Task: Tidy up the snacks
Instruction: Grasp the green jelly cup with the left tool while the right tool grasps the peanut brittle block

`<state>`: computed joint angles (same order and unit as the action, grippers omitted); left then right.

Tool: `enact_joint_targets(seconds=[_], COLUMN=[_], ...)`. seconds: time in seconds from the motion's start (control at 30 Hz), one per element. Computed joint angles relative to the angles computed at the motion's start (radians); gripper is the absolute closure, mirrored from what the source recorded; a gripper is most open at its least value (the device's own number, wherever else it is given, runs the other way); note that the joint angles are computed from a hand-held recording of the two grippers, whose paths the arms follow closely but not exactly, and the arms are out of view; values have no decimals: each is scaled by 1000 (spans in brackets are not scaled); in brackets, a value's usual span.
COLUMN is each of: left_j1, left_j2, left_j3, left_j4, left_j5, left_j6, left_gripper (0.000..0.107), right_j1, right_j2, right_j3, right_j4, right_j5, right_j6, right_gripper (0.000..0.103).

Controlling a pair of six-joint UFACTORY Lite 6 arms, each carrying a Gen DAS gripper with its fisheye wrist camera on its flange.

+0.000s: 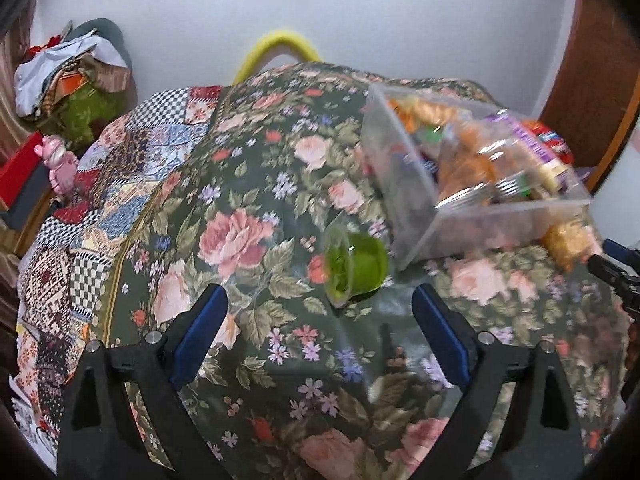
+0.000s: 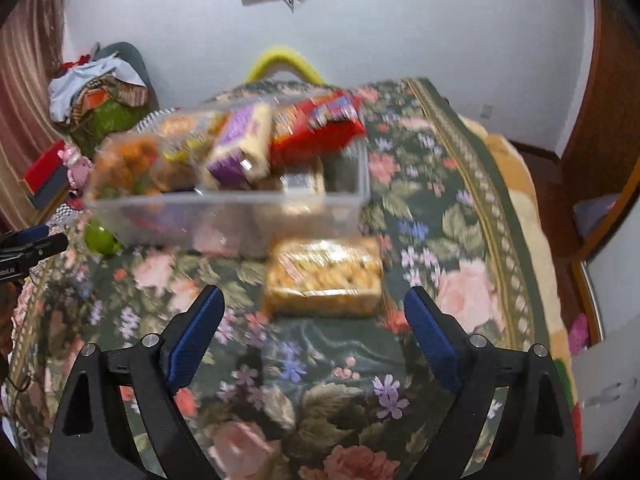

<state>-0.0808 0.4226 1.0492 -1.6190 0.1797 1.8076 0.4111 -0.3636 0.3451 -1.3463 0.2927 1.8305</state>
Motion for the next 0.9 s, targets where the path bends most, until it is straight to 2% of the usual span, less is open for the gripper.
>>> enact_joint_targets(seconds=[0.17, 0.23, 0.37, 0.43, 0.53, 0.67, 0.7, 0.77, 0.87, 0.9], left_j1=[-24, -35, -56, -60, -62, -65, -66, -72, -88, -89], left_j2=[95, 131, 215, 252, 301, 323, 322, 318, 314, 308], left_j3=[47, 74, 161, 205, 263, 297, 297, 291, 280, 272], left_j4=[-135, -136, 34, 108, 183, 211, 198, 125, -7, -50], left_j5=[-20, -22, -27, -22, -15, -13, -10, -9, -34, -35], left_j6=[129, 128, -51, -139, -225, -268, -256, -185, -57, -14], left_gripper=[13, 16, 25, 26, 35, 41, 44, 59, 61, 61], right_j1=[-94, -116, -145, -137, -147, -155, -156, -142, -133, -130], right_j2=[55, 89, 155, 181, 223, 257, 263, 253, 255, 250], right_j3=[-11, -2, 23, 38, 67, 86, 88, 81, 80, 78], right_j4=[-255, -363, -578, -585, -673, -735, -738, -664, -642, -636], right_j5=[-65, -83, -119, -103, -107, -99, -97, -94, -82, -78], right_j6=[232, 329, 540, 553, 633, 686, 689, 626, 608, 604], right_gripper=[3, 2, 2, 2, 2, 1, 1, 1, 2, 5])
